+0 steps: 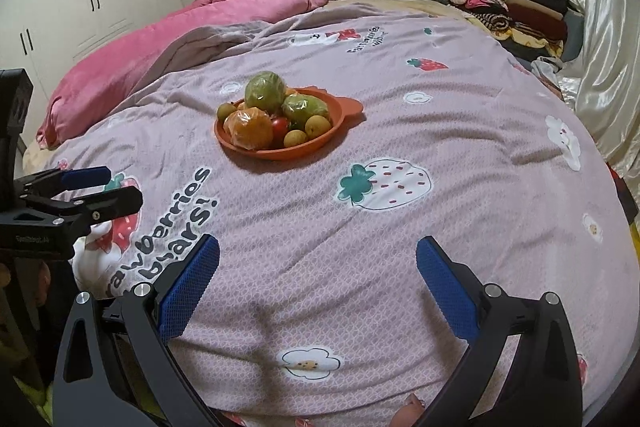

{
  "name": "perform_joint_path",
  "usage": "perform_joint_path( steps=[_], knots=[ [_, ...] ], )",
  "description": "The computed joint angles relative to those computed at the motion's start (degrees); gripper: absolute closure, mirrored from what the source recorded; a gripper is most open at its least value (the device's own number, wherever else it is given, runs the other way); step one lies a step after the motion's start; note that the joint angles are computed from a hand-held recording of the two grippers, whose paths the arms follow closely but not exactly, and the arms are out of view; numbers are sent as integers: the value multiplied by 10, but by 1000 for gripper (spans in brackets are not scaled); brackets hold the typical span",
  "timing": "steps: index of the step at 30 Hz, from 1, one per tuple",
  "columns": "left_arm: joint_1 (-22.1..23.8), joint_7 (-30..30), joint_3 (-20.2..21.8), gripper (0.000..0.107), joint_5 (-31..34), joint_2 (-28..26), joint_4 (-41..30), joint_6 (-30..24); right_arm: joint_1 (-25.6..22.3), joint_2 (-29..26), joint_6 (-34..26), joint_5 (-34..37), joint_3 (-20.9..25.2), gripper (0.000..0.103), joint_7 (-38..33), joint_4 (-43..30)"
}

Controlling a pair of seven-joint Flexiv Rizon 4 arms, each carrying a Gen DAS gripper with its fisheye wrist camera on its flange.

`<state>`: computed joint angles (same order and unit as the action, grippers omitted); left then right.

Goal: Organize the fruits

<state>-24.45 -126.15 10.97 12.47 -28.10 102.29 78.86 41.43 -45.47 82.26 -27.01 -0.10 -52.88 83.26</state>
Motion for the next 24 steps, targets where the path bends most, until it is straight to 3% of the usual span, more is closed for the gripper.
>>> perform_joint_path(
  steps=[24],
  knots=[
    [-8,-35,10,13,32,5,-14,-36,2,7,-4,-3,-5,5,7,6]
  ],
)
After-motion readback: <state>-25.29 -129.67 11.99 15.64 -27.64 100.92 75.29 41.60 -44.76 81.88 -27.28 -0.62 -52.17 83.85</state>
